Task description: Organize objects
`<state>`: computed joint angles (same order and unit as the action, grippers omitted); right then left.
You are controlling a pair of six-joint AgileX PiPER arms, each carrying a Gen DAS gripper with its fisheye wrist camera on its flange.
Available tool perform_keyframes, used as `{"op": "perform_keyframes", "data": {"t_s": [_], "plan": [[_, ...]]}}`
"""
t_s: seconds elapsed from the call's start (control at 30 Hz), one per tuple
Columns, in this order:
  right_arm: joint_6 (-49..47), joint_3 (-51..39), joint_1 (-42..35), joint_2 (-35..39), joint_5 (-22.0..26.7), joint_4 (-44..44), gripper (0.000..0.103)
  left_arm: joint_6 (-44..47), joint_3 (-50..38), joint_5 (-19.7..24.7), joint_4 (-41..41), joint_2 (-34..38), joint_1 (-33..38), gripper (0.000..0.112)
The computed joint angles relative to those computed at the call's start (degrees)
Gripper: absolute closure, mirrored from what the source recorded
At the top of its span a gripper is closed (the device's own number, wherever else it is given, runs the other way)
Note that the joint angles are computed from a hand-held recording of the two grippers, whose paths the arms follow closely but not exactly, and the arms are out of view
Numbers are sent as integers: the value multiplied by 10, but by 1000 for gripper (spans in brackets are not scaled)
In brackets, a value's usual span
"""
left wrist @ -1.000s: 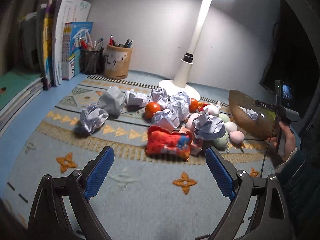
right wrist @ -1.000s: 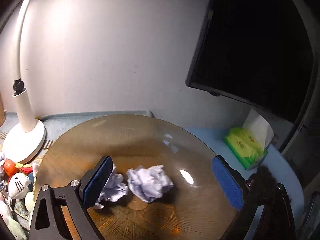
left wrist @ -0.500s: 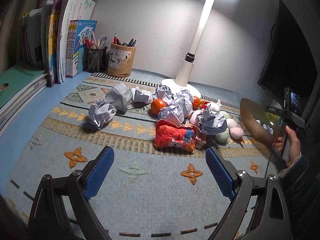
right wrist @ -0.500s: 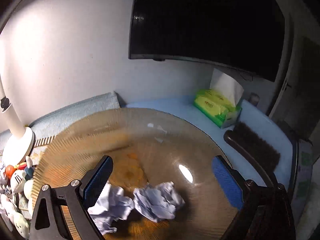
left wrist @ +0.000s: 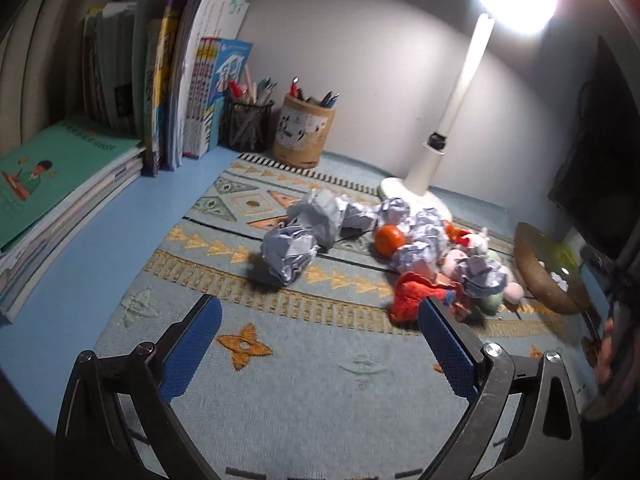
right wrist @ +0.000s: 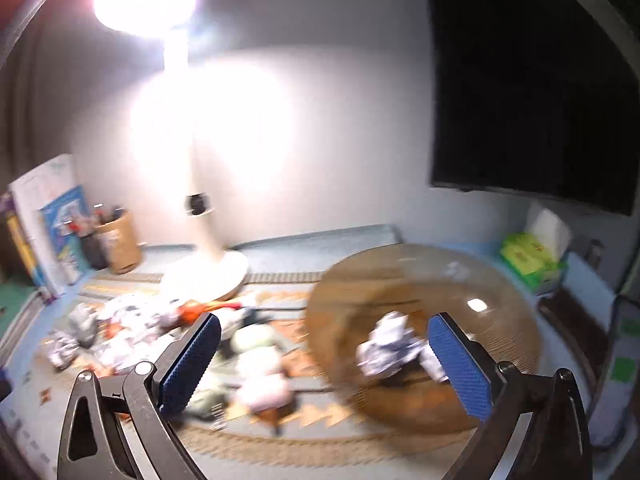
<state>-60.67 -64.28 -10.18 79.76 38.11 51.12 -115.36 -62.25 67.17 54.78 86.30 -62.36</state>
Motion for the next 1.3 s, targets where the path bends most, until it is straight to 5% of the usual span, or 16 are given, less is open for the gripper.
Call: {"op": "perform_keyframes", "data": {"t_s": [0.1,0.2,0.3,0.4,0.5,0.7,0.8,0.87,0.97,1.1,1.23,1.3], "plan": [[-111,103,80,-32,-11,32,0,97,-45,-18,-78,38,91,15],[-53,152,175,-36,-86,-64,4,118,-43,-71,-62,53,134,15],[41,113,205,-12,-70,-134,4,153,-71,-87,-65,87,174,14],[115,30,206,55,10,-157,4,179,-87,-123,-91,107,212,14],[186,2,214,85,-28,-179,4,158,-73,-157,-74,110,216,14],[193,-72,190,163,8,-106,4,142,-113,-64,-32,149,172,14],[175,-62,198,171,-11,-90,8,161,-119,-73,-38,153,178,15],[151,-42,207,162,-39,-77,11,178,-120,-92,-50,154,190,31],[135,-36,223,161,-51,-81,45,194,-112,-126,-82,152,211,73],[60,12,211,116,-70,-14,56,77,-45,-142,10,100,174,73],[-41,76,139,22,-3,62,55,31,-44,-101,45,81,88,73],[-28,104,112,-19,12,26,54,22,-70,-90,43,95,42,73]]}}
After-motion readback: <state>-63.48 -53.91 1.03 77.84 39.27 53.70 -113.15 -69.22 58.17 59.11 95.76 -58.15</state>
